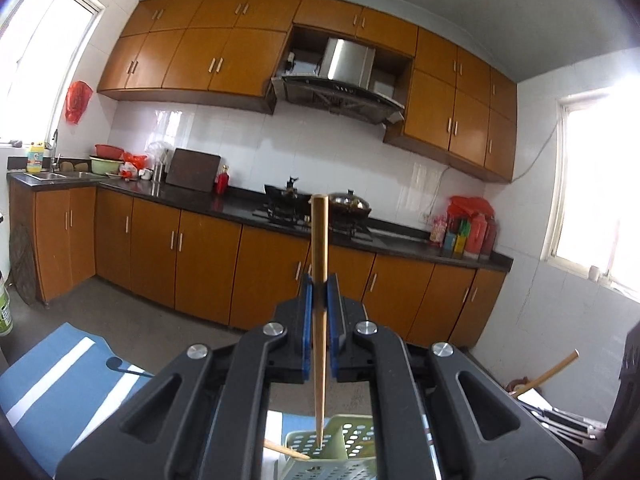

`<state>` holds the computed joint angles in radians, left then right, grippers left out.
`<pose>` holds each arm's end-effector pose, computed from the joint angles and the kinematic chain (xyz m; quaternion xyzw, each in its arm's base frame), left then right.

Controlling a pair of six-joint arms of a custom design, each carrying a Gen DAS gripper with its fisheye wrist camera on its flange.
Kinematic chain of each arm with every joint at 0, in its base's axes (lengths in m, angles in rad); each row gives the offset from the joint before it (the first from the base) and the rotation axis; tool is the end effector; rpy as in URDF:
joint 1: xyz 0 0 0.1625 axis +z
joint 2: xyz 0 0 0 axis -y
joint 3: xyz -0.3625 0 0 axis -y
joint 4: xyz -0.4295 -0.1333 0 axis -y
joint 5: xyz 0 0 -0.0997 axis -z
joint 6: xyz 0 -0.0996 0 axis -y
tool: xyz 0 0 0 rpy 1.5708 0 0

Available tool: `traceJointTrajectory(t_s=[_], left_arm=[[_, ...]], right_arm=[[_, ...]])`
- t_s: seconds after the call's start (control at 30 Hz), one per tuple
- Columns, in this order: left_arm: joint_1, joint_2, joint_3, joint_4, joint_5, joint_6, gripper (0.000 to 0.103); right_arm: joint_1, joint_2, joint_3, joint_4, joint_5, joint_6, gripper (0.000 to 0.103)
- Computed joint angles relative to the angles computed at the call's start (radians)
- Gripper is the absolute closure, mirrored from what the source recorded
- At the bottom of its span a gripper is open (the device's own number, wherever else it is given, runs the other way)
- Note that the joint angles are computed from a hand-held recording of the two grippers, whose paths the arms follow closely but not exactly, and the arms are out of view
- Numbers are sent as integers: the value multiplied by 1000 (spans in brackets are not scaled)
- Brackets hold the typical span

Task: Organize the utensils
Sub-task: 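Carry both chopsticks over the green basket and open both tools to release them, then move both open tools back down toward the remaining chopsticks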

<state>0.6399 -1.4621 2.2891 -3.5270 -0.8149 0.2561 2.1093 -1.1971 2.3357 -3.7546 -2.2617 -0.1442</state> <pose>-0.2312 -0.4234 0.2660 0.2754 0.7613 -0.5725 0.1295 0.2798 -0.3322 0.1577 0.1137 -0.8249 0.5180 0.1957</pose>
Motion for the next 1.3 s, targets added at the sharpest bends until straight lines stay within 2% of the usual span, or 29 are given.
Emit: traceJointTrajectory(t_s=[0.23,0.3,0.43,0.53,0.63,0.8,0.93,1.0,1.1,1.2,1.3], left_arm=[[50,54,-19,-2,-21,1,95],[62,56,-17,14,-23,-14,94],[68,34,-9,47,-26,-35,84],[57,4,1,55,-17,-31,78],[41,-44,21,73,-4,-37,75],[-1,-198,95,160,45,-61,70],[-25,-391,186,325,101,-103,64],[-22,-478,230,408,116,-123,62],[11,-596,293,574,138,-166,60],[80,-660,333,720,125,-196,60],[163,-690,353,841,74,-233,61]], right_arm=[[-28,19,-25,49,18,25,96],[-21,28,-33,52,2,28,95],[-7,26,-34,50,-23,20,94],[4,4,-18,39,-30,33,88],[35,2,-10,-7,-70,17,78],[85,-13,25,-99,-153,-21,78],[96,-30,91,-159,-237,-32,77],[73,-39,132,-149,-255,-4,77],[1,-36,194,-96,-241,75,77],[-91,5,242,-49,-170,143,77],[-160,79,257,-41,-99,168,77]])
